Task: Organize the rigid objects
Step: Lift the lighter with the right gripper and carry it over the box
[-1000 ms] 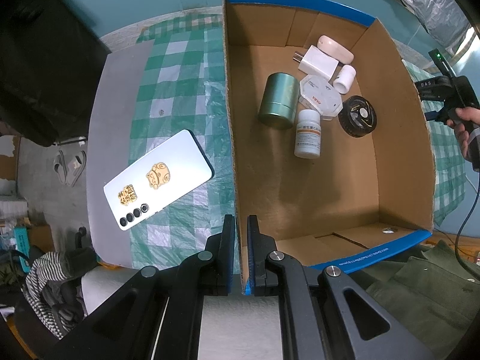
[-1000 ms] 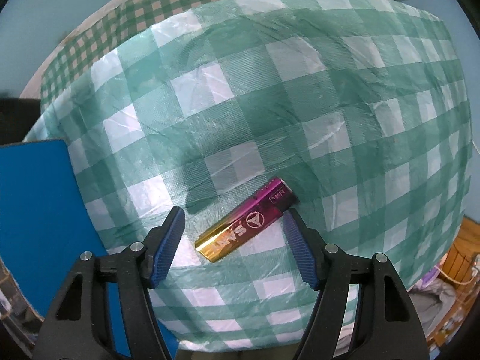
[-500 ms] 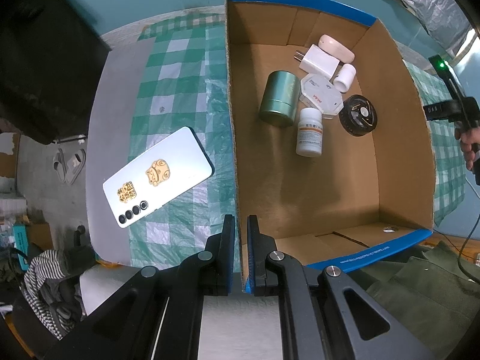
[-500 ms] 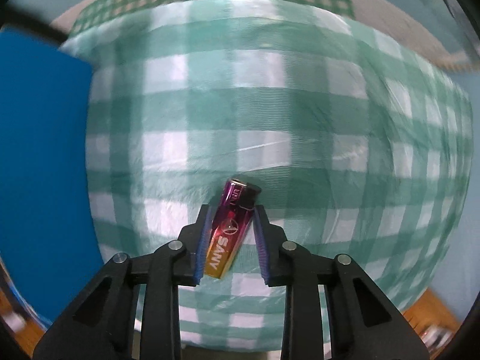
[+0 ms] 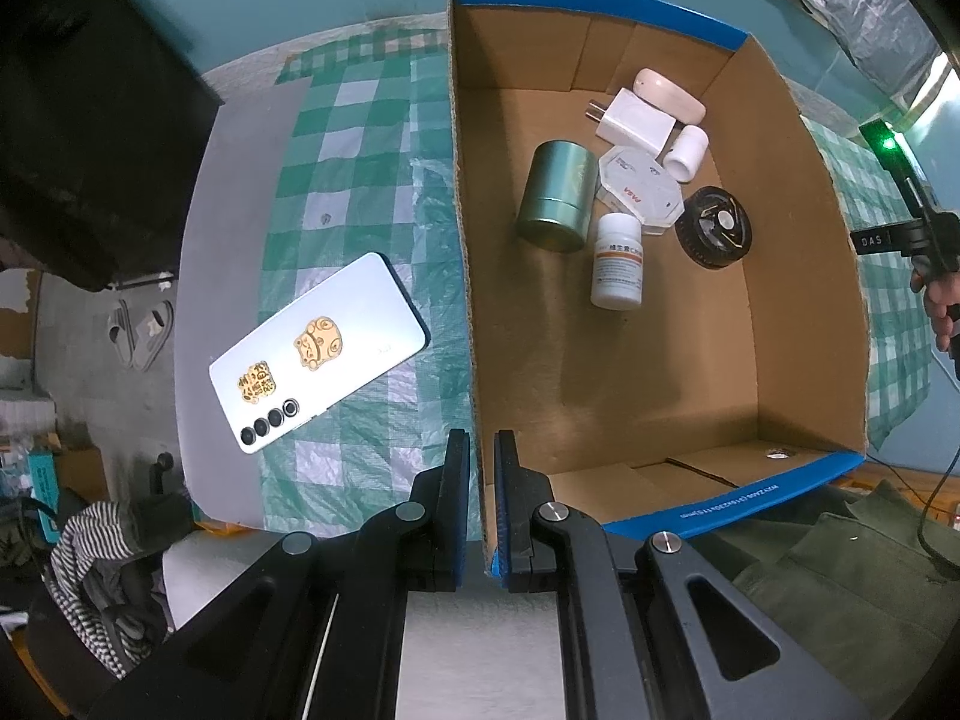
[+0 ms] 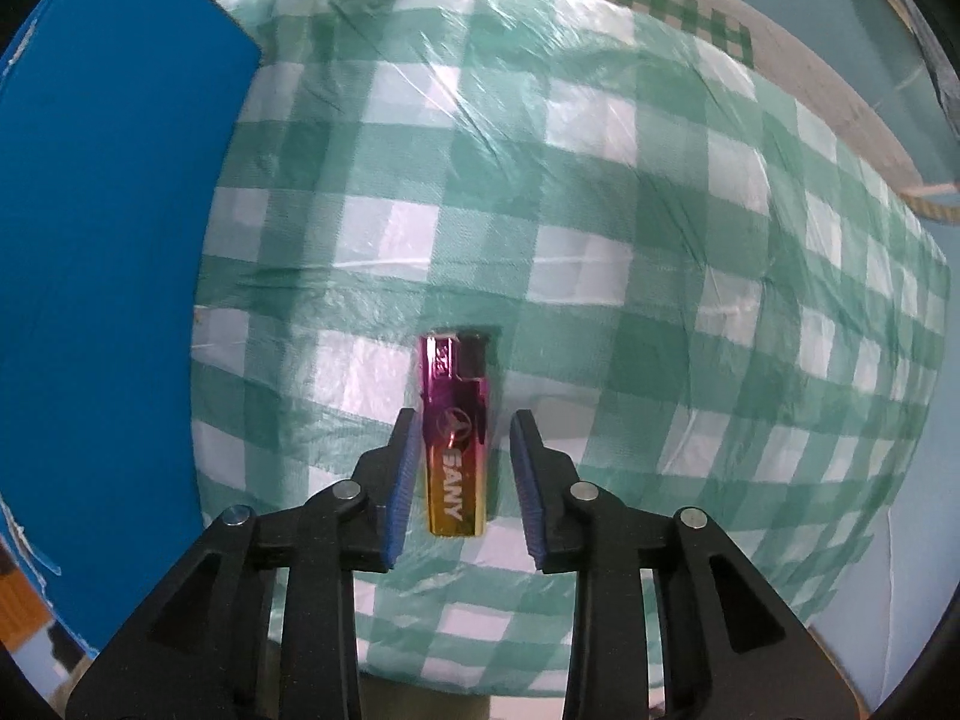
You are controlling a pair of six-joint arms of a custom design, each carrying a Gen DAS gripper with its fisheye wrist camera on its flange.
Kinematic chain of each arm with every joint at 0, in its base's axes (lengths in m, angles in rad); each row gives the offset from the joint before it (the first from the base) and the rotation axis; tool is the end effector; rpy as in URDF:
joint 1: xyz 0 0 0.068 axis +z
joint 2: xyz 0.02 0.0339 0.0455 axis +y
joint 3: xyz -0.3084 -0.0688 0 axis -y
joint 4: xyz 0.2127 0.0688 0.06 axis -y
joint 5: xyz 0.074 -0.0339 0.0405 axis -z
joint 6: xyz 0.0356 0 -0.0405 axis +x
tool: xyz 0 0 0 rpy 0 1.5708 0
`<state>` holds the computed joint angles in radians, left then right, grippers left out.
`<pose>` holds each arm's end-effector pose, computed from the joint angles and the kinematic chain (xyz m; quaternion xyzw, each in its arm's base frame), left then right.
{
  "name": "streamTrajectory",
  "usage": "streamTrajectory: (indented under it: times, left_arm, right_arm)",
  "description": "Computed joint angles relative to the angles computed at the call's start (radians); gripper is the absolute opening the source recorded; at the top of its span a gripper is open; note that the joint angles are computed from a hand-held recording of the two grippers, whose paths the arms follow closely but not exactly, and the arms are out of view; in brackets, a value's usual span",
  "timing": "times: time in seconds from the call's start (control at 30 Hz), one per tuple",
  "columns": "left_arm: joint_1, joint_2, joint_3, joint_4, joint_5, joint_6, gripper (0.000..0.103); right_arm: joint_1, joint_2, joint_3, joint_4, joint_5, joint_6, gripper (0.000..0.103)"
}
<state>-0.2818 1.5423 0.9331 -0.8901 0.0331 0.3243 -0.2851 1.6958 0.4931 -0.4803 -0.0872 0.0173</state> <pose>0.2185 -0.0645 0.2400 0.2988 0.9535 -0.0158 0.0361 0.1724 -0.0473 0.1339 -0.1527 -0.9857 -0.0506 0.0497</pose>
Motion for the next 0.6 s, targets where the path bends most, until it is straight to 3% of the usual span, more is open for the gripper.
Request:
streamTrajectory:
  times: [0.27, 0.37, 0.6]
  left_arm:
    - [-0.004, -0.002, 0.001, -0.003, 0.001, 0.0, 0.007]
    - [-0.005, -0.003, -0.001, -0.001, 0.0, 0.0, 0.007]
    - [-0.005, -0.004, -0.001, -0.003, -0.001, -0.002, 0.007]
  right_arm:
    - [-0.041, -0.006, -0.035, 0.04, 0.007, 0.008, 0.029]
    - [-0.01, -0.045, -0.069, 0.052, 0.028, 0.026, 0.023]
    - [0.007, -0.119, -0.082, -0.006, -0.005, 0.059, 0.023]
